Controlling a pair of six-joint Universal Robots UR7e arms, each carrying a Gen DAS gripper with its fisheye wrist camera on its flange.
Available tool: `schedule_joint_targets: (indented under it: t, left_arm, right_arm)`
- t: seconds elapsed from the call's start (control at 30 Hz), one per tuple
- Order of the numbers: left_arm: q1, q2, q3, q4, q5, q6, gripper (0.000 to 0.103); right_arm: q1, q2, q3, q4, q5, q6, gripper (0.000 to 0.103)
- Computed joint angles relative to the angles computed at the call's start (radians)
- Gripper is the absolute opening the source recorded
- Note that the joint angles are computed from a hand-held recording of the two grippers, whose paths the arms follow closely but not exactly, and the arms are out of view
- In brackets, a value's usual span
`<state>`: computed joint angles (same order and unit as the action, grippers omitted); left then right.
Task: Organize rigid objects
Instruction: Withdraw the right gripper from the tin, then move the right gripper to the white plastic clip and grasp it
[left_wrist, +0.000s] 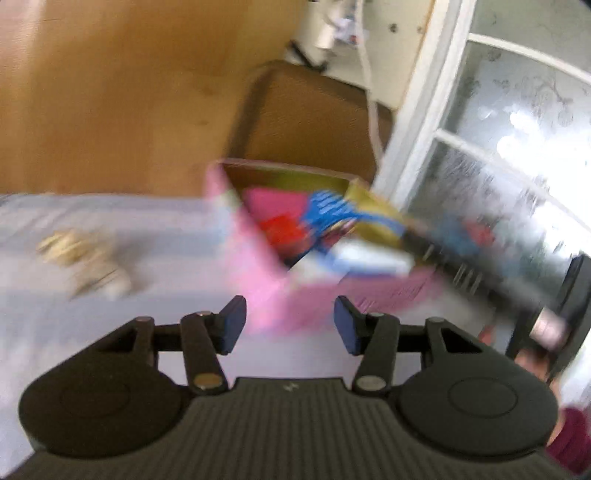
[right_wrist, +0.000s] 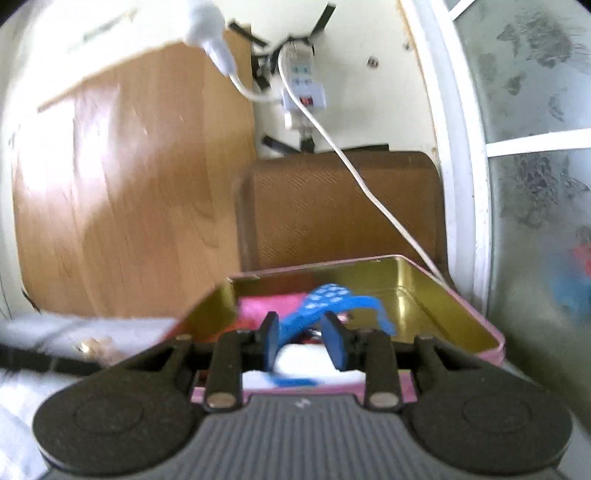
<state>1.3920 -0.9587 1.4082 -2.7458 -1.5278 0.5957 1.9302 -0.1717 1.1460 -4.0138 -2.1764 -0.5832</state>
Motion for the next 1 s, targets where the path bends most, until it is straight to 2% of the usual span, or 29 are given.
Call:
schedule_joint_targets:
  t: [0.07, 0.13, 0.2, 0.3, 0.4, 0.6, 0.73, 1.0]
  left_arm:
    - [0.031, -0.04, 0.069, -0.08, 0.076, 0.042, 0.055]
    - [0.062, -0.057, 0.07, -0.06, 0.133, 0.02, 0.055]
    - [0.09, -0.066, 0.051, -0.046, 0.152, -0.018, 0.055]
    - [0.113, -0.063, 0.025, -0.087, 0.181, -0.019, 0.055]
    - [0.121, -0.053, 0.001, -0.111, 0.198, -0.042, 0.055]
    - [0.136, -0.039, -0.021, -0.146, 0.201, -0.025, 0.055]
    - [0.151, -0.037, -0.016, -0.171, 0.156, -0.001, 0.06]
    - [0.162, -0.038, -0.022, -0.159, 0.116, -0.023, 0.06]
  right_arm:
    - [0.015, 0.031, -0.022, -0.011, 0.021, 0.019, 0.028]
    - [0.033, 0.055, -0.038, 0.026, 0.045, 0.05, 0.028]
    - [0.043, 0.079, -0.079, 0.084, 0.074, 0.055, 0.028]
    - [0.062, 0.121, -0.157, 0.188, 0.079, 0.069, 0.028]
    - [0.082, 0.143, -0.184, 0.257, 0.083, 0.081, 0.028]
    - [0.093, 0.179, -0.229, 0.332, 0.063, 0.07, 0.028]
    - [0.094, 0.184, -0.241, 0.385, 0.052, 0.11, 0.028]
    - [0.096, 0.223, -0.323, 0.452, 0.024, 0.132, 0.029]
